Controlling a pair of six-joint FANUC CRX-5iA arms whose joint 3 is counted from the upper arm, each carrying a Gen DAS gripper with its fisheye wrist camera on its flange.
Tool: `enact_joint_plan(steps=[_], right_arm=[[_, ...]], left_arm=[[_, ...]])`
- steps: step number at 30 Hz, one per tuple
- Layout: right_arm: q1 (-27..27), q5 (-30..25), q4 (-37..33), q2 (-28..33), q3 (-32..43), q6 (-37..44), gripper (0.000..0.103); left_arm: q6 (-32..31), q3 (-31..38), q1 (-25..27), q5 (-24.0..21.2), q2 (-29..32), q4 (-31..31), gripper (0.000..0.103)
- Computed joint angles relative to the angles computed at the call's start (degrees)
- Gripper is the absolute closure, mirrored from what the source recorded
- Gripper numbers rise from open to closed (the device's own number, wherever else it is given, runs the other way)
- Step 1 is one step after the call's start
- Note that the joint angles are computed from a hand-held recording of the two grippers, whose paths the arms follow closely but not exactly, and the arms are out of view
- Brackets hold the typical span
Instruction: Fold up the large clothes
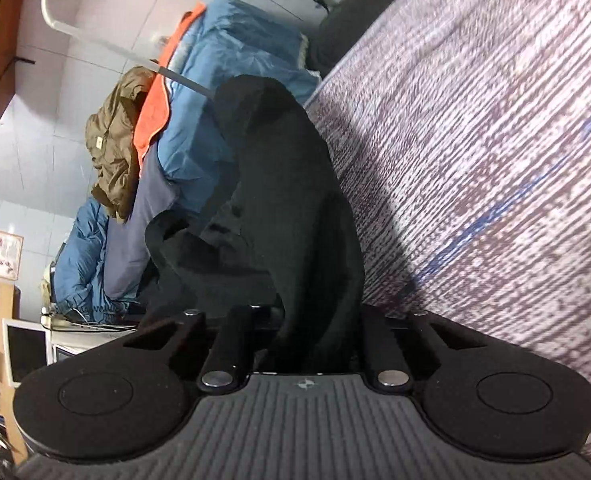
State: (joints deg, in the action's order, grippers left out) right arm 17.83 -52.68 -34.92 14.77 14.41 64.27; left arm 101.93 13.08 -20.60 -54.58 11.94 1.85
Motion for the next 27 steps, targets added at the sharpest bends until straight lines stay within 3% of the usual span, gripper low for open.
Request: enact_joint_plan(steps=[7,13,17,22,27], right_arm=[[2.7,2.1,1.0,-1.9,2.8,-1.7,0.09],[7.8,0.8,-1.9,0.3,12.7,1.6,0.09],[14.0,-1.0,-1.5,5.2,22.0,3.0,0.09],[23.2,-5.4,5.3,14.3,34.6,-1.0,0.09],[30.6,-11.9,11.1,21.9,43.9,2.2,0.09]], left_arm=[[1.6,-8.7,4.8,7.1,-8.8,5.0,0.043],[5.9,-19.3,12.9,12.1,-21.7,7.4,0.044],[9.3,-24.8,19.7,10.9,-29.4,6.7,0.043],[10.2,-33.0,29.2,8.5,-37.1,9.4,0.044],[6.2,-42.3,39.6,6.1,-42.6,17.7,0.044]])
